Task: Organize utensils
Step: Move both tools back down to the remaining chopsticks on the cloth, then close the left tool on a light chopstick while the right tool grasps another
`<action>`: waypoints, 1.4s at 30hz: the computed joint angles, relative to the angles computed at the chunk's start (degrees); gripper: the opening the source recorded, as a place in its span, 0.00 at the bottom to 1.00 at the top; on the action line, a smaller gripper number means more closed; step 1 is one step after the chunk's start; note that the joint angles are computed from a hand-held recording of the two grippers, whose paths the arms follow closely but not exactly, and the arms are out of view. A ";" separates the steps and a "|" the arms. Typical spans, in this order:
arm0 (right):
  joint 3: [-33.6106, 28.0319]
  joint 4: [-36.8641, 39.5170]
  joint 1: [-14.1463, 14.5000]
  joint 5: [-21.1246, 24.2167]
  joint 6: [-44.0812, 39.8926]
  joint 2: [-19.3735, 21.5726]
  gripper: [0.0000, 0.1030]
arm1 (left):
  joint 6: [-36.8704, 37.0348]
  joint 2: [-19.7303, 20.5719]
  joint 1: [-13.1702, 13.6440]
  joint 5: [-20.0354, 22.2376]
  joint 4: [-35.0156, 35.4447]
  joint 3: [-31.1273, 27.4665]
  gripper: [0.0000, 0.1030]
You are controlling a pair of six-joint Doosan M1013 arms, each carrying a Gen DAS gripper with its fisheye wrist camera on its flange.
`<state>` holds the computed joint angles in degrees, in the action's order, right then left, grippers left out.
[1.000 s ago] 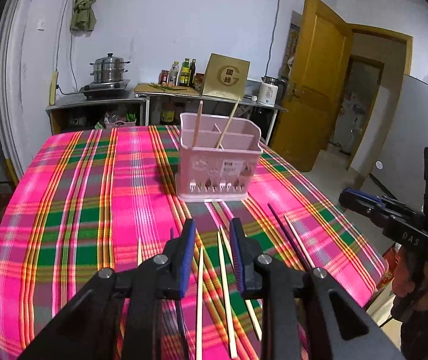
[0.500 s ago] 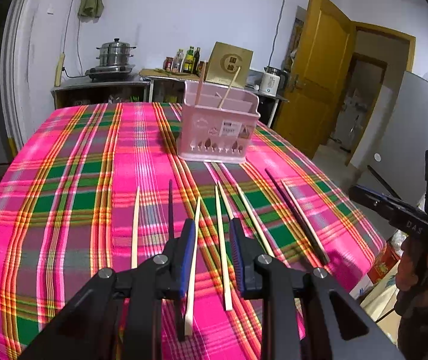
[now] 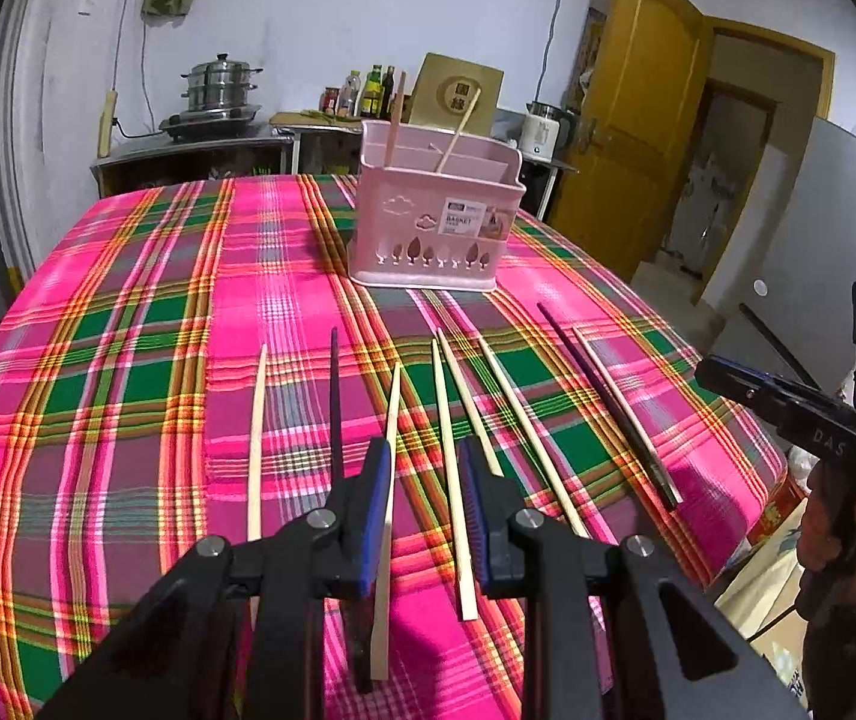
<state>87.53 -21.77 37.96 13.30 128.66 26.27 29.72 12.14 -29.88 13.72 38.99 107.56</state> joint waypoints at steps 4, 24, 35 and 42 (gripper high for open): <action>-0.72 0.46 -0.36 1.28 0.25 0.65 0.17 | 6.59 1.18 0.27 0.89 -5.81 -1.46 0.24; -8.25 6.60 -2.91 9.70 -5.40 6.07 0.17 | 28.22 9.09 0.99 10.16 -23.09 -12.22 0.24; -13.77 9.78 -3.50 16.06 -9.82 9.63 0.17 | 32.49 11.49 1.66 13.44 -26.54 -15.40 0.24; -15.27 10.60 -3.67 18.24 -10.75 10.65 0.17 | 33.40 12.64 1.87 15.35 -27.15 -16.88 0.24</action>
<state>72.26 -11.17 34.30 31.55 117.91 36.92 63.12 24.78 -28.01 29.07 11.84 90.68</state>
